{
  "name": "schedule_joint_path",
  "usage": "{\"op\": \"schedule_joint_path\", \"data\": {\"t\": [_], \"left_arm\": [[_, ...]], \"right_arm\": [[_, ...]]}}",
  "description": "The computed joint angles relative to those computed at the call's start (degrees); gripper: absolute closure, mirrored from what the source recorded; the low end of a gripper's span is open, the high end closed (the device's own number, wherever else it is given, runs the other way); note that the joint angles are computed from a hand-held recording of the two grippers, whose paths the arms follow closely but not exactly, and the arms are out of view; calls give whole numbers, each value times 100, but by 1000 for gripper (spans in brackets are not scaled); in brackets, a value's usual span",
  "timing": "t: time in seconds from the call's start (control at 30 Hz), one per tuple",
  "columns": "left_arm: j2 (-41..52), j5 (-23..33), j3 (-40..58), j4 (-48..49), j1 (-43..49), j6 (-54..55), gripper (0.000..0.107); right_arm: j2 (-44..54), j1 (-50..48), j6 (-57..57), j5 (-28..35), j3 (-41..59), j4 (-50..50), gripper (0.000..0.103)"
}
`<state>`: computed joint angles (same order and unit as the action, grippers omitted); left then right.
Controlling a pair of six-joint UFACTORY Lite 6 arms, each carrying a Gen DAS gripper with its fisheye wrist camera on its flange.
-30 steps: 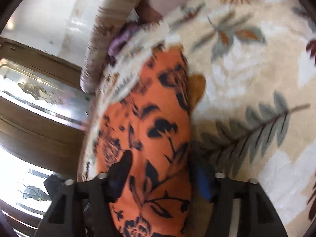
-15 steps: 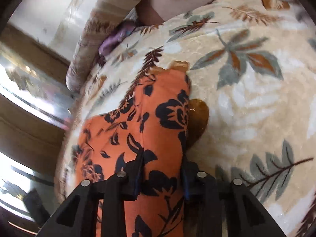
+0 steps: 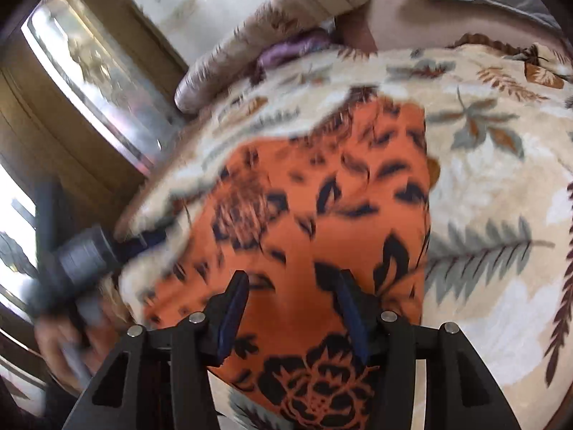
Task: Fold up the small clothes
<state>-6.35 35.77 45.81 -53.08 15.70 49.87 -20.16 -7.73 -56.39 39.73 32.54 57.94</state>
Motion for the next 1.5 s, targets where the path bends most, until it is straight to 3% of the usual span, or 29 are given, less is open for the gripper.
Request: {"op": "schedule_joint_path", "data": {"t": [0.07,0.1,0.13,0.3,0.4,0.43,0.53,0.6,0.67,0.77,0.87,0.97,1.17,1.27,1.3,1.33,1.4,1.5], "left_arm": [[855,-16,817,387,-239,-526,32],[1397,61,1333,796,-398,-1038,39],[1827,199,1770,1020,-512,-1310,53],[3621,1143,3751,1389,-684,-2128,72],[4151,1504,4390,1375,-645,-2198,85],[4071,1436,4361,1347,-668,-2046,90],[3419,904,3797,761,-731,-1012,91],[3648,485,3713,1038,-888,-1045,91],[3948,499,3735,840,-770,-899,87],[3524,588,3429,696,-578,-948,82],[2356,190,2503,1135,-645,-1150,68],[1293,390,1542,934,-238,-734,54],[142,1591,164,463,996,-105,54],[-433,1589,-483,565,1001,-52,54],[-434,1562,-604,637,960,-145,70],[-341,1527,-687,736,922,-227,93],[-383,1549,-764,658,993,-180,97],[-600,2112,-732,378,1370,-8,99]], "right_arm": [[-144,149,69,-178,-98,-80,48],[-183,176,100,-197,-117,-114,48],[-167,165,67,-184,-115,-87,48],[-178,69,-323,-154,-307,250,47],[-172,100,-477,-168,-371,396,47],[-176,56,-535,-118,-394,445,47],[-154,-65,-803,-10,-510,694,47],[-130,50,-835,-156,-536,751,47],[-134,129,-749,-183,-510,676,47],[-137,36,-748,22,-486,654,40],[-202,66,-587,47,-458,489,39],[-204,-32,-570,192,-450,495,38],[-152,-213,-495,412,-384,452,38],[-214,-131,-314,354,-375,340,38],[-214,-115,-255,351,-357,296,38],[-225,-101,-180,359,-333,235,38],[-261,-101,-17,414,-273,79,38],[-451,-220,153,614,-228,-93,38]]}}
